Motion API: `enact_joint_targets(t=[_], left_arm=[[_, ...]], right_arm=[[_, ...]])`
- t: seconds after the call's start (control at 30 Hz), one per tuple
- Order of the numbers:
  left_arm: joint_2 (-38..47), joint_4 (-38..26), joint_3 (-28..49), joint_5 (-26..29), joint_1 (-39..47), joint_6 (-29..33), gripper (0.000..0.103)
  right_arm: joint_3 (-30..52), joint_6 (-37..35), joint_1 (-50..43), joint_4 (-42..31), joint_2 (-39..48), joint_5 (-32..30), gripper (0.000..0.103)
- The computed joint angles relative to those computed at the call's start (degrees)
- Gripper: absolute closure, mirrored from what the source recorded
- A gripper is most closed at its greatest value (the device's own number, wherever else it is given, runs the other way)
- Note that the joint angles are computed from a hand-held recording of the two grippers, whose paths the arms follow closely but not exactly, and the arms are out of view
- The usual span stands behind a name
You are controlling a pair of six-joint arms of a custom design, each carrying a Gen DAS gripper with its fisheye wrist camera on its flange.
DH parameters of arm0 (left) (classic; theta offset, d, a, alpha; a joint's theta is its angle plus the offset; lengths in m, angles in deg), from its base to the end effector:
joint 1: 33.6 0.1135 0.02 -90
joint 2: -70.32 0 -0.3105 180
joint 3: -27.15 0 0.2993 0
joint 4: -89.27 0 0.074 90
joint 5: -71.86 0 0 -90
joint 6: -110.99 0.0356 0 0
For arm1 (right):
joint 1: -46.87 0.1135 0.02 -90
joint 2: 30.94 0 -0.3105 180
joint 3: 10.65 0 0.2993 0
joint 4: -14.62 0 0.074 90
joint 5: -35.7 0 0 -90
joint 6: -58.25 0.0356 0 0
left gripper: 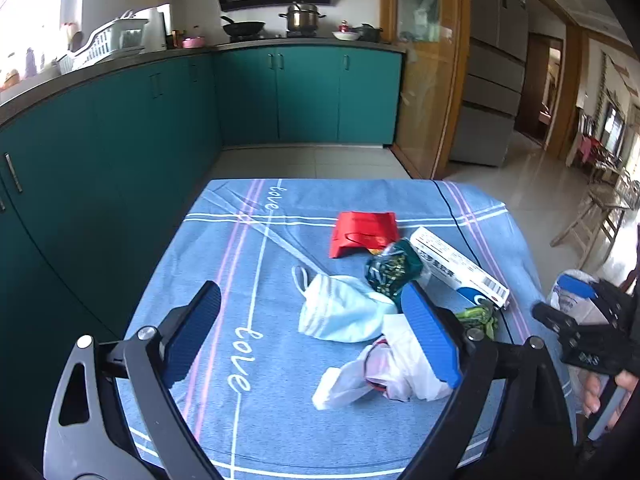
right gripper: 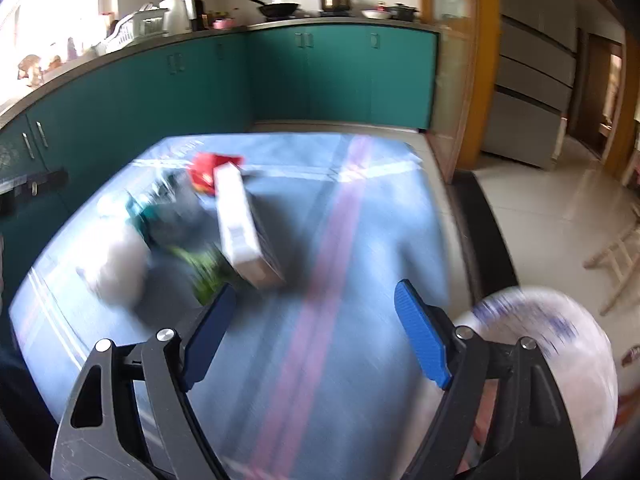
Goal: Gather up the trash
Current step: 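Move the right gripper back to the table and grasp the white medicine box, then hold the medicine box in the right gripper while the left gripper reaches toward the white plastic bag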
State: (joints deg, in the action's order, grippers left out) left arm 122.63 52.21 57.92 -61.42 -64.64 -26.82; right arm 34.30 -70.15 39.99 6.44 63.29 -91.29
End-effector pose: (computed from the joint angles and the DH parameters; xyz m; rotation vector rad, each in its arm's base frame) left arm 0.1502 -0.0619 0.1640 -0.5746 2.1827 0.2870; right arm 0.2937 -0.0139 0.1100 -0.8569 2.1938 0.4603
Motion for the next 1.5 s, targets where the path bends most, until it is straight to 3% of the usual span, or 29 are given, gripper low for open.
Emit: enact_joint_targets(t=[0.27, 0.53, 0.77, 0.97, 1.07, 1.33, 1.5], left_arm=[[-3.2, -1.8, -2.2, 2.0, 4.0, 0.5, 0.01], [-7.6, -2.7, -3.2, 6.3, 6.0, 1.7, 0.01], [-4.3, -3.4, -2.0, 3.9, 2.4, -0.4, 0.01], [-3.5, -3.3, -1.8, 4.5, 2.7, -0.5, 0.01], [-2.8, -3.5, -1.7, 4.2, 2.0, -1.2, 0.01], [-3.4, -4.0, -1.7, 4.2, 1.8, -1.3, 0.01], [-4.4, -4.2, -2.0, 4.0, 1.3, -1.6, 0.01]], right_arm=[[2.6, 8.6, 14.7, 3.3, 3.9, 5.4, 0.023], [2.6, 7.8, 19.6, 6.4, 9.1, 12.6, 0.025], [0.3, 3.3, 18.1, 5.7, 7.2, 9.2, 0.053], [-0.3, 1.3, 16.5, 2.6, 5.8, 7.2, 0.058], [-1.0, 1.7, 15.8, 3.3, 5.4, 6.7, 0.068], [-2.1, -1.5, 11.0, -0.9, 3.0, 2.5, 0.07], [-0.5, -7.2, 2.8, -8.1, 3.7, -2.1, 0.07]])
